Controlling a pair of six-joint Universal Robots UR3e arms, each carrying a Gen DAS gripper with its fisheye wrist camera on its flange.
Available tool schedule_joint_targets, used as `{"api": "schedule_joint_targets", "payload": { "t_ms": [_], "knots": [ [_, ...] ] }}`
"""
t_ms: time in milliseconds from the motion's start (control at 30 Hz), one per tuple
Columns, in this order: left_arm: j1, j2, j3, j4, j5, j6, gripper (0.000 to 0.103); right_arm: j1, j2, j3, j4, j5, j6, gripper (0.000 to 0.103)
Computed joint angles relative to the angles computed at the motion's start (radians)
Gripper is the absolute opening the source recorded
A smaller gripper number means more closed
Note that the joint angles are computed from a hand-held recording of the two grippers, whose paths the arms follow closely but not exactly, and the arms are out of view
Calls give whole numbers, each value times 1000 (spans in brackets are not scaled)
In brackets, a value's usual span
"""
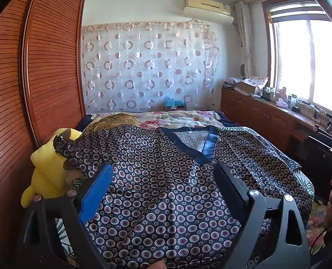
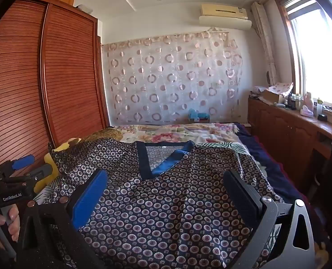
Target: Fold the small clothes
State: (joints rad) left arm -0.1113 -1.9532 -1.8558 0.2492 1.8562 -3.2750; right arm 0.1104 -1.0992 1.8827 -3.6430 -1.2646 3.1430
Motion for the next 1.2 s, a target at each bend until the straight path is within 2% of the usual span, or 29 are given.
{"api": "schedule_joint_targets", "payload": {
  "t_ms": [500,533,1200],
  "knots": [
    [0,-14,-18,43,-1,6,92,5,2,-5,-2,-7,9,103],
    [-4,10,-12,13,9,-2,92,7,2,-8,1,-8,9,103],
    [-7,23,-13,10,16,1,92,1,5,1,-15,-5,9,103]
  ]
}}
